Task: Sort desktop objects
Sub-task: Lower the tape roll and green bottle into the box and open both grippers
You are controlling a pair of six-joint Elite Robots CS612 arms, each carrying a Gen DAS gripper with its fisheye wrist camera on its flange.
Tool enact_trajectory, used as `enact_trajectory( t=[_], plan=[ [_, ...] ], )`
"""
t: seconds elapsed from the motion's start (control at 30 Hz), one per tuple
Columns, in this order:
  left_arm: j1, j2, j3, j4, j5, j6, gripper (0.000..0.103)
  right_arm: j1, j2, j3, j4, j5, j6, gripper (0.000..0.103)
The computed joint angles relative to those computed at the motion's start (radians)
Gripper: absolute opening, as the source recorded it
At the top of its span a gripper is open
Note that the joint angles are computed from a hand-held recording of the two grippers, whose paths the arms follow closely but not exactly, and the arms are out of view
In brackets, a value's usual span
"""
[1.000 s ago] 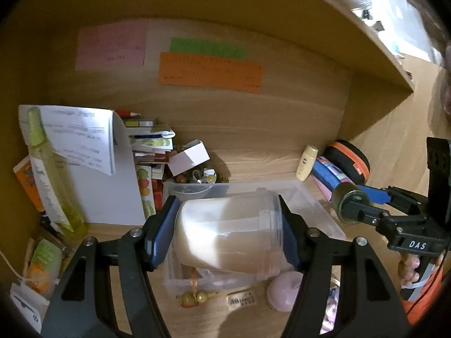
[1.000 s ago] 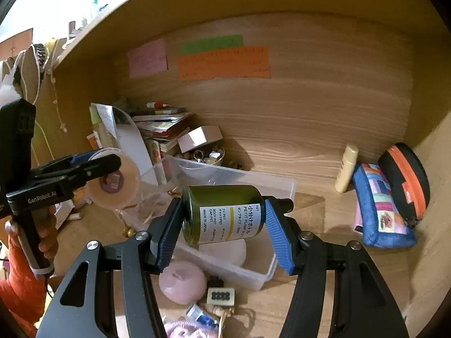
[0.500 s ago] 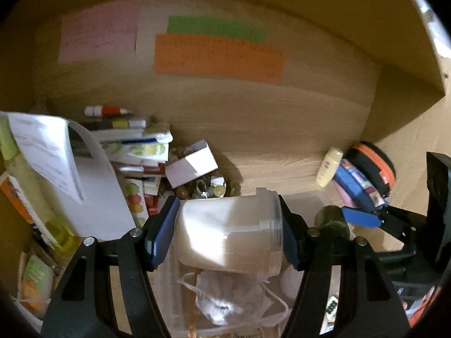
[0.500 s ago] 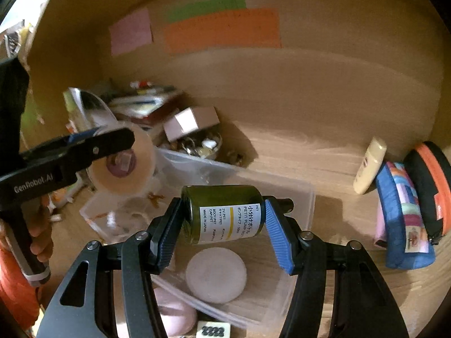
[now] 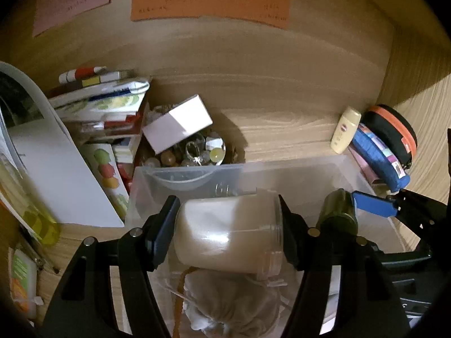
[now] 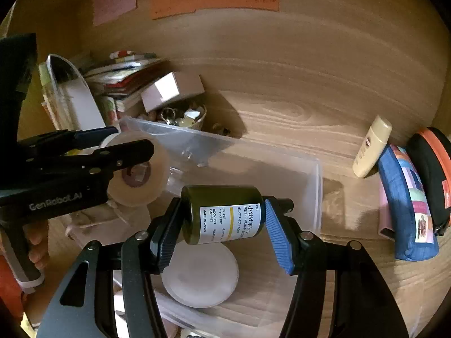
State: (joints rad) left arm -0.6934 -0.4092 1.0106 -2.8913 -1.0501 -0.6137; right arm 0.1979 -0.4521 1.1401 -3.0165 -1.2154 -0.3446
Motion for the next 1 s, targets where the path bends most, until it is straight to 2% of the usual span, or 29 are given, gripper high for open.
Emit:
enact_trajectory(
  t=[0.17, 0.43, 0.63, 0.83, 1.0],
  plan=[
    [0.001, 0.003, -0.003, 0.016, -0.013, -0.002, 0.065, 0.005, 0.009, -0.018, 0.041, -0.032, 0.000, 0.055],
    [0.004, 0.013, -0.021, 0.044, -0.033, 0.000, 0.065, 0.016, 0.011, -0.014, 0.019, -0.072, -0.015, 0.055],
    [0.006, 0.011, -0.012, 0.037, -0.063, 0.000, 0.065, 0.012, 0.012, -0.014, 0.016, -0.059, -0.019, 0.055],
    [0.002, 0.011, -0.009, 0.032, -0.053, 0.013, 0.066, 0.008, 0.010, -0.010, 0.011, -0.044, -0.019, 0.057],
    [0.001, 0.006, 0.004, -0.008, -0.051, 0.014, 0.066, 0.004, 0.009, -0.009, 0.017, -0.019, -0.021, 0.059]
  ],
)
